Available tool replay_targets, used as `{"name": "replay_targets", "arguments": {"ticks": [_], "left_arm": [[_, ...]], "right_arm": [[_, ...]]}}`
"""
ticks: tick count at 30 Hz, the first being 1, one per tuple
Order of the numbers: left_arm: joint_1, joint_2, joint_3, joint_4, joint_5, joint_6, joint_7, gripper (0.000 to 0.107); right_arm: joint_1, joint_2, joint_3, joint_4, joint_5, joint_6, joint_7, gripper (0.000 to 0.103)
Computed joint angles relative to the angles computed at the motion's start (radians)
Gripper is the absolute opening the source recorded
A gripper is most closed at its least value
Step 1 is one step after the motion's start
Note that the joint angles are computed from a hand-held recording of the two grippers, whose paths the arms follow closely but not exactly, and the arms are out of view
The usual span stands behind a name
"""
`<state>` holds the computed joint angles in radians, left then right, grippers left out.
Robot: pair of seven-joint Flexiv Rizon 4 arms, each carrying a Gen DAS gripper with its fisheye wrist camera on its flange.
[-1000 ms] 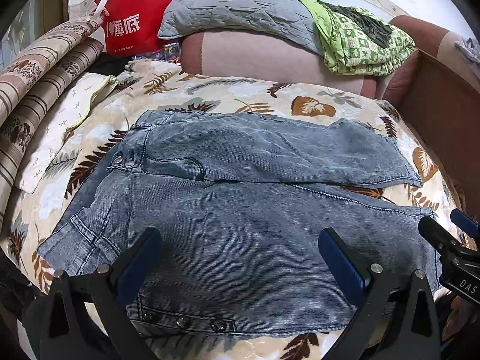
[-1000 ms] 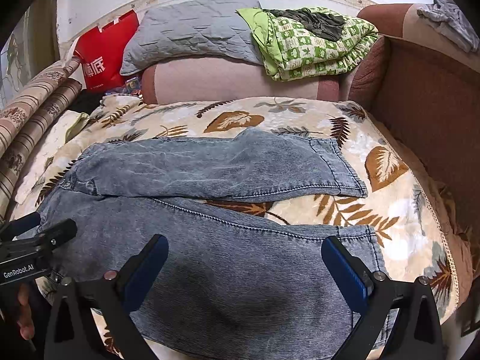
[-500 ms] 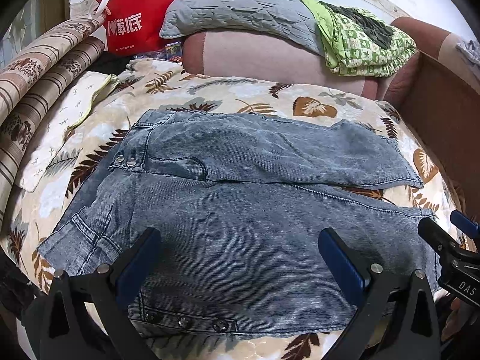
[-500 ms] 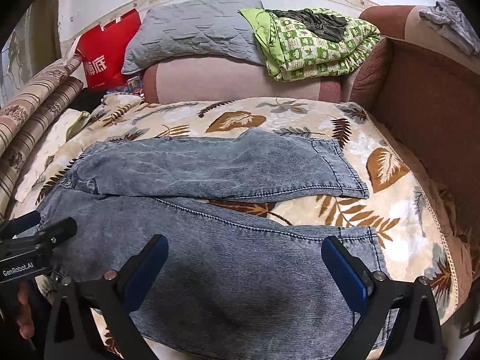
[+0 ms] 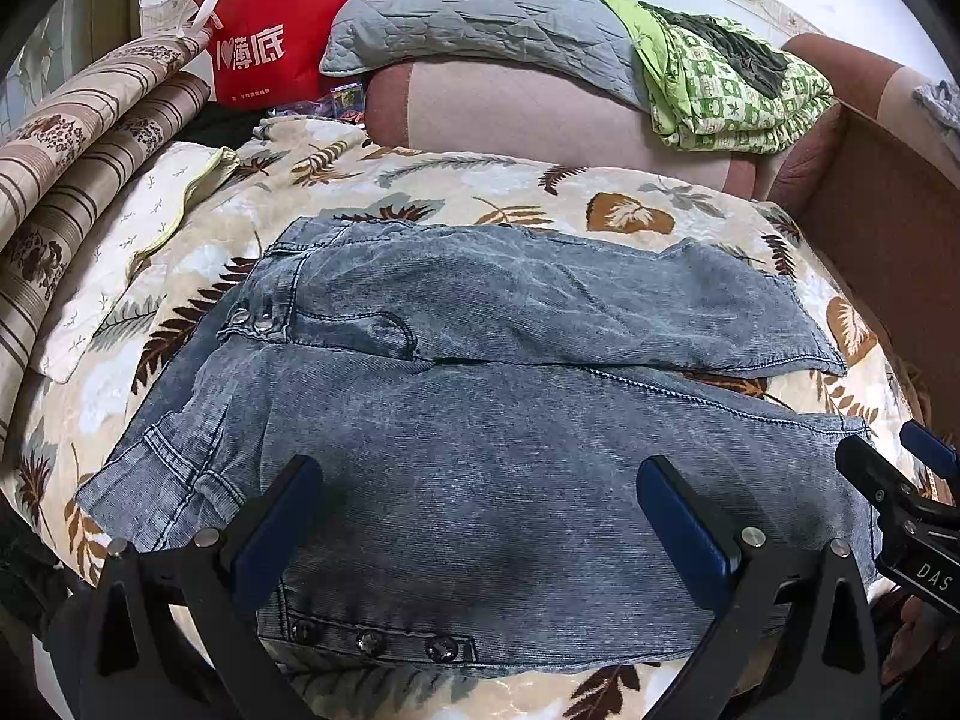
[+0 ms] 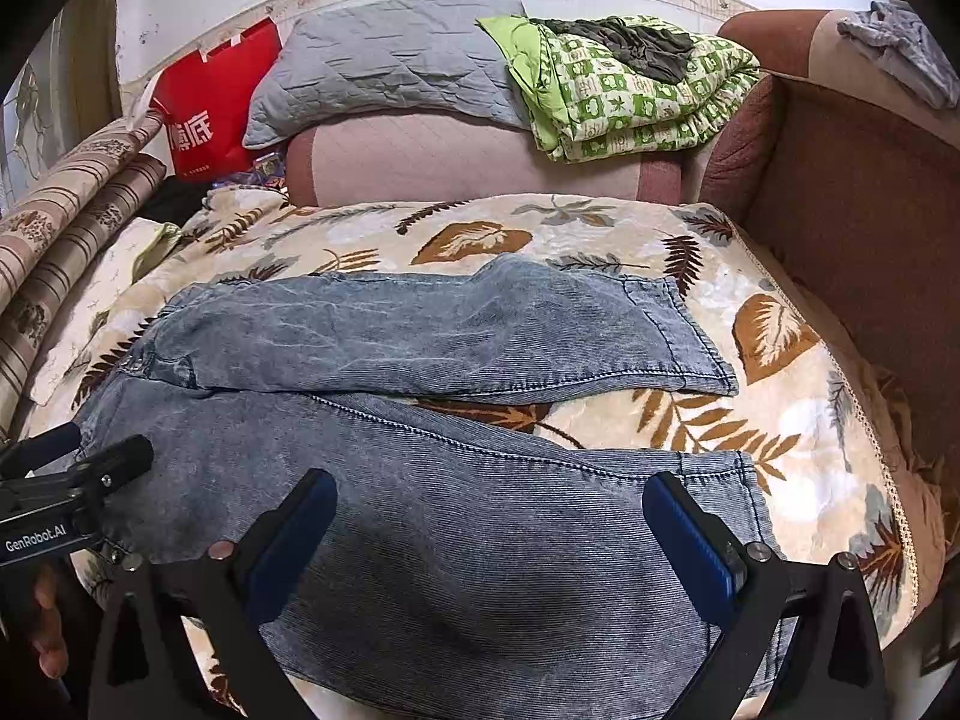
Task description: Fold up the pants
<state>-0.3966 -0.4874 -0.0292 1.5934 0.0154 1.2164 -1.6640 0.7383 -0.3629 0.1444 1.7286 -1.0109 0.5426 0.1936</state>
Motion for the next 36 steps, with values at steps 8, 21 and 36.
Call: {"name": "replay_targets", "arguments": {"ticks": [8, 21, 36], "left_arm": [[0.002, -0.001, -0.003, -0.002, -0.001, -0.003, 0.001, 0.103], [0.045, 0.029, 0.108, 0.061, 0.017, -0.070, -0.151, 0.103], [0.192, -0.006, 0.035, 0.140, -0.057, 0.028, -0.177, 0.103]], "right_arm": [[0.000, -0.002, 0.000, -0.004, 0.002, 0.000, -0.004, 0.103], [-0.081, 0.067, 0.001, 0.261, 0.023, 0.544, 0.401, 0.103], [-0.350, 0.328, 0.002, 0.625, -0.667, 0.665, 1.557, 0.100]]}}
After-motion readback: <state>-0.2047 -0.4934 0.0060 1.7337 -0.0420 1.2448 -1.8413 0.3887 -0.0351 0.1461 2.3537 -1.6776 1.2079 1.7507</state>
